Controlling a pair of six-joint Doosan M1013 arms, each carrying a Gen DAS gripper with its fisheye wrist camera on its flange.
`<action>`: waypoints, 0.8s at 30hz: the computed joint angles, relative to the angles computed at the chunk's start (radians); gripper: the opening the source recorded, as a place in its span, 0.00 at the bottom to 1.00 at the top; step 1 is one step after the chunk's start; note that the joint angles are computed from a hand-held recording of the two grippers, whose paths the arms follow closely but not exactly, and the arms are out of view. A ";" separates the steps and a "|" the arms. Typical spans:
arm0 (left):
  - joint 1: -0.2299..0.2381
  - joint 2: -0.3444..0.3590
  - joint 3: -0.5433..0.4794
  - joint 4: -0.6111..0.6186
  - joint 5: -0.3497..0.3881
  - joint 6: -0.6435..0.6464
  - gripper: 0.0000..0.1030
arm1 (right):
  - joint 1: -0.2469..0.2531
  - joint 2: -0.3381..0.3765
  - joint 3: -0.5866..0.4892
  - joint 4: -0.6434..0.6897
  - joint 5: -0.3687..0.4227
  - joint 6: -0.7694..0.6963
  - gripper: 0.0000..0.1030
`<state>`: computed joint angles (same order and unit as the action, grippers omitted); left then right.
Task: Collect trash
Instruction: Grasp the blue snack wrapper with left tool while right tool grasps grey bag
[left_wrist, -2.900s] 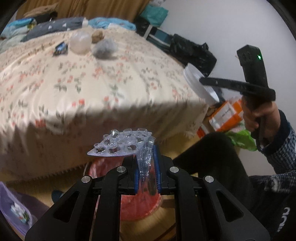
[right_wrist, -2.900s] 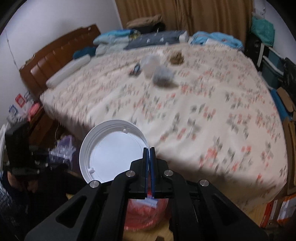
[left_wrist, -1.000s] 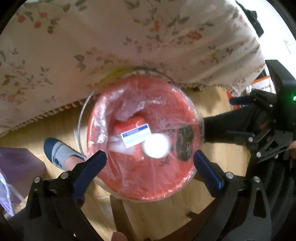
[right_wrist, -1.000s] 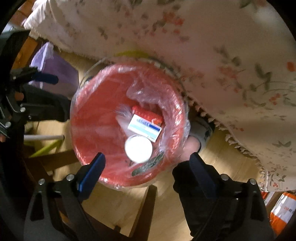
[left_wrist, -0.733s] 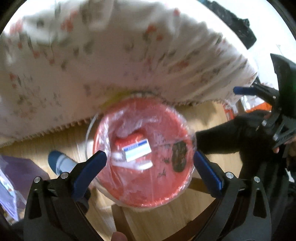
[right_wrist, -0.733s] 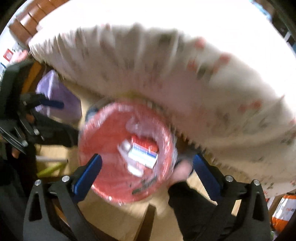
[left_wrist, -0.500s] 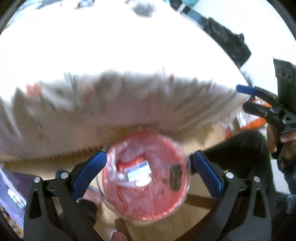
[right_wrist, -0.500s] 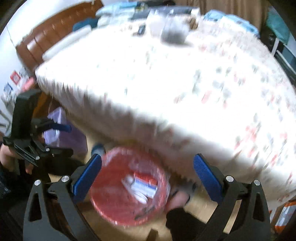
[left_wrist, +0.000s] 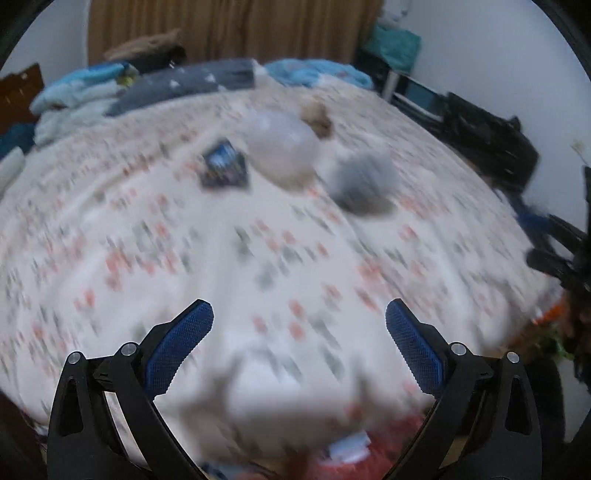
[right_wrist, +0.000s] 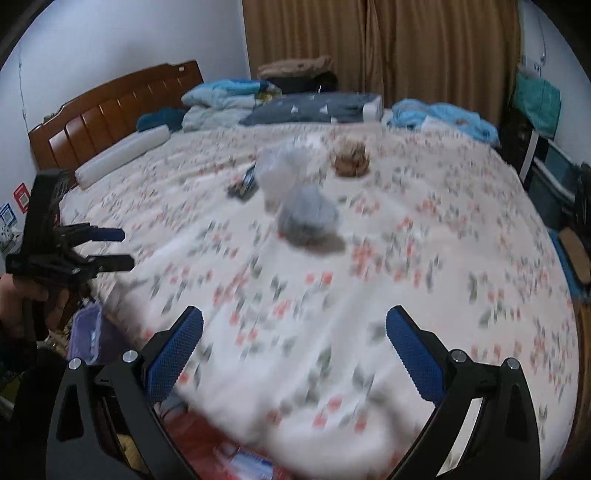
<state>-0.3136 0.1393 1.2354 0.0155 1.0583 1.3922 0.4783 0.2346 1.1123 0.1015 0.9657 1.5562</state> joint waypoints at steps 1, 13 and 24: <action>0.002 0.017 -0.020 0.018 -0.005 -0.006 0.95 | -0.003 0.015 -0.018 0.000 -0.004 -0.013 0.95; 0.016 0.219 -0.240 0.175 0.026 0.011 0.95 | -0.012 0.193 -0.209 -0.005 0.026 -0.094 0.95; 0.051 0.349 -0.378 0.138 0.056 0.022 0.90 | -0.023 0.327 -0.367 0.023 0.094 -0.107 0.95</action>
